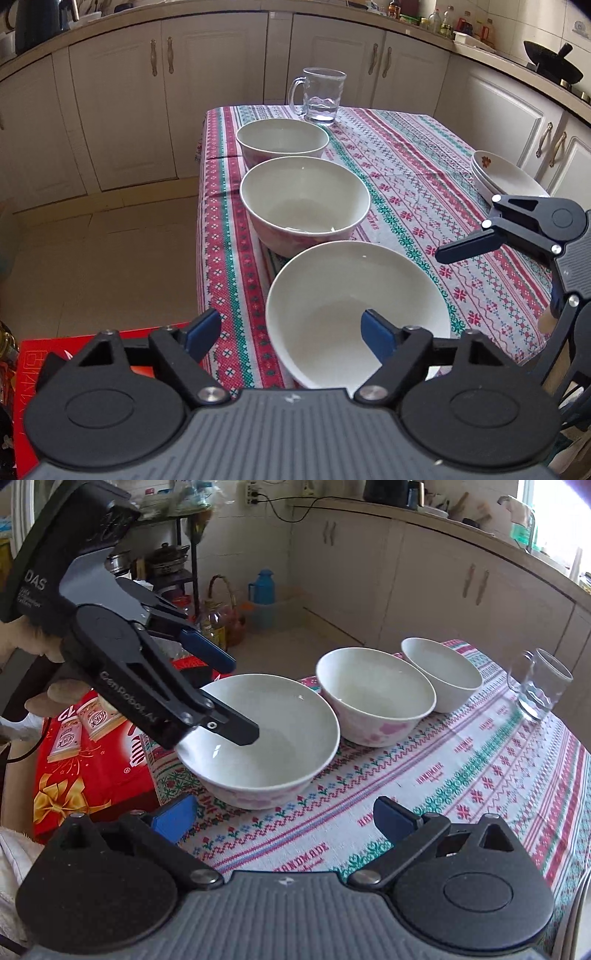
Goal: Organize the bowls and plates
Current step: 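Reach the left gripper to a plain white bowl and grasp its rim, then lift the white bowl with the left gripper and carry it across the table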
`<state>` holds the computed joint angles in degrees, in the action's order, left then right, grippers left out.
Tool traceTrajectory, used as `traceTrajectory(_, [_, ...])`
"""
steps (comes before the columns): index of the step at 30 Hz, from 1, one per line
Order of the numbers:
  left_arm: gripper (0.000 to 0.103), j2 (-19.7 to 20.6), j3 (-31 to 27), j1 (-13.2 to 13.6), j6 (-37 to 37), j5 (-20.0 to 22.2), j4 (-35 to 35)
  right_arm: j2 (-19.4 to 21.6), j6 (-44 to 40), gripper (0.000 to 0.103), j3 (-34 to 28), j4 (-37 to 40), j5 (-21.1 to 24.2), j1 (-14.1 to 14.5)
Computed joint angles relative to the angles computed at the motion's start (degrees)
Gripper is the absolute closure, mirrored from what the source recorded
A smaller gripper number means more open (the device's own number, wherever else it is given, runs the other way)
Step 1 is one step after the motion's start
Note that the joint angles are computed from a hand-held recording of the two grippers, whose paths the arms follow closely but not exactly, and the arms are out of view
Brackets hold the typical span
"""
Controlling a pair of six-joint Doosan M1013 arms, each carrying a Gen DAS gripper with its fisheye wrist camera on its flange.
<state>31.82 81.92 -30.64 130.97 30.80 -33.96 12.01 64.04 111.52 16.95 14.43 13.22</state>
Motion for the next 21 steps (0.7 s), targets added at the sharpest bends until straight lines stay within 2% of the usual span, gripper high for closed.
traceTrajectory(7, [0.034,1.05,-1.48,0.61,1.67,3.37,-2.92,0.75,-8.55,0.007,-0.89,6.69,1.21,-0.12])
traceTrajectory(10, [0.036,1.26,-1.74,0.59,1.82,3.96,-2.92,0.99,-12.30,0.017,-1.17,9.33,2.39,-0.28])
traceTrajectory(14, [0.043,1.50,-2.14,0.72,2.74,4.90,-4.13,1.18,-13.30,0.019,-1.29,10.00,2.43,-0.11])
traceTrajectory(21, [0.045,1.78,-2.66,0.85,3.60,6.11,-5.11,1.23,-15.93,0.023,-1.23,12.53,2.02,-0.14])
